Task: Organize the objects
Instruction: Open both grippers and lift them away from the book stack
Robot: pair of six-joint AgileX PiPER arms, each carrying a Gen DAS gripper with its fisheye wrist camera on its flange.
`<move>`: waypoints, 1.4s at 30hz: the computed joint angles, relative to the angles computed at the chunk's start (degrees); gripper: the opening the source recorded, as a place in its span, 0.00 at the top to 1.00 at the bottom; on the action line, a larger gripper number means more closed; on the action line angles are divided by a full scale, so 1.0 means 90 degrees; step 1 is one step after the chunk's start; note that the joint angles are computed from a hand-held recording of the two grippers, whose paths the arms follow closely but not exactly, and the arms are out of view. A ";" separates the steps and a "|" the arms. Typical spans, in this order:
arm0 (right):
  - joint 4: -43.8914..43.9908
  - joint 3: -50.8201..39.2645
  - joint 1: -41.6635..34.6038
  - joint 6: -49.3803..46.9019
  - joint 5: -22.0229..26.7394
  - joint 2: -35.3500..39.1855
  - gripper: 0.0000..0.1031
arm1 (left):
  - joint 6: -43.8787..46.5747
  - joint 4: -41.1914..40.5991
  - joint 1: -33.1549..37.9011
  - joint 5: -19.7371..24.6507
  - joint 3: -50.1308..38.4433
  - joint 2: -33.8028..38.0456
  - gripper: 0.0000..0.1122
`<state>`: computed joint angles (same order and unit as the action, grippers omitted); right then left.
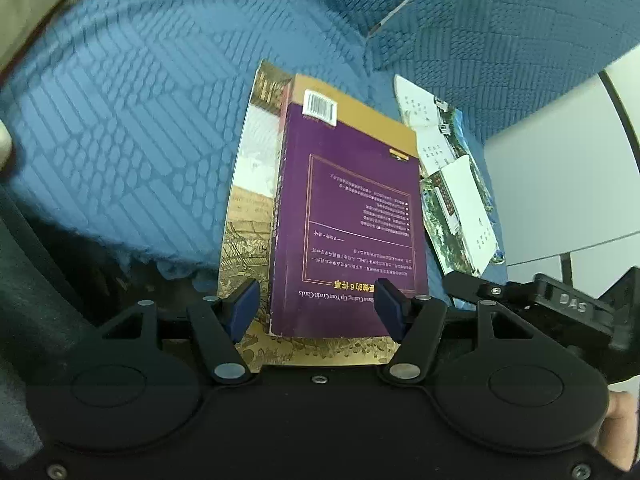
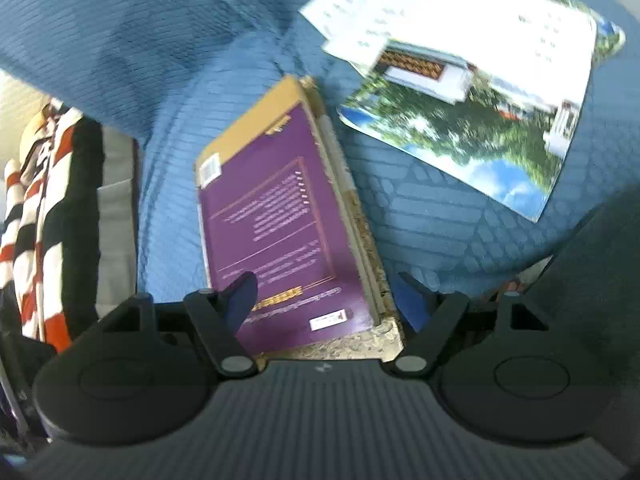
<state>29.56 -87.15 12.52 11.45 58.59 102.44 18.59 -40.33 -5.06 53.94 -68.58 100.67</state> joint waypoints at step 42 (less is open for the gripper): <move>-0.5631 0.0963 0.3141 0.4651 0.0694 -0.4656 0.25 | -0.1416 0.1193 -0.2101 0.0605 -0.1074 -0.3552 0.09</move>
<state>-21.12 -78.48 40.79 53.31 64.84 60.53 5.85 -29.59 -23.96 59.38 -78.24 68.70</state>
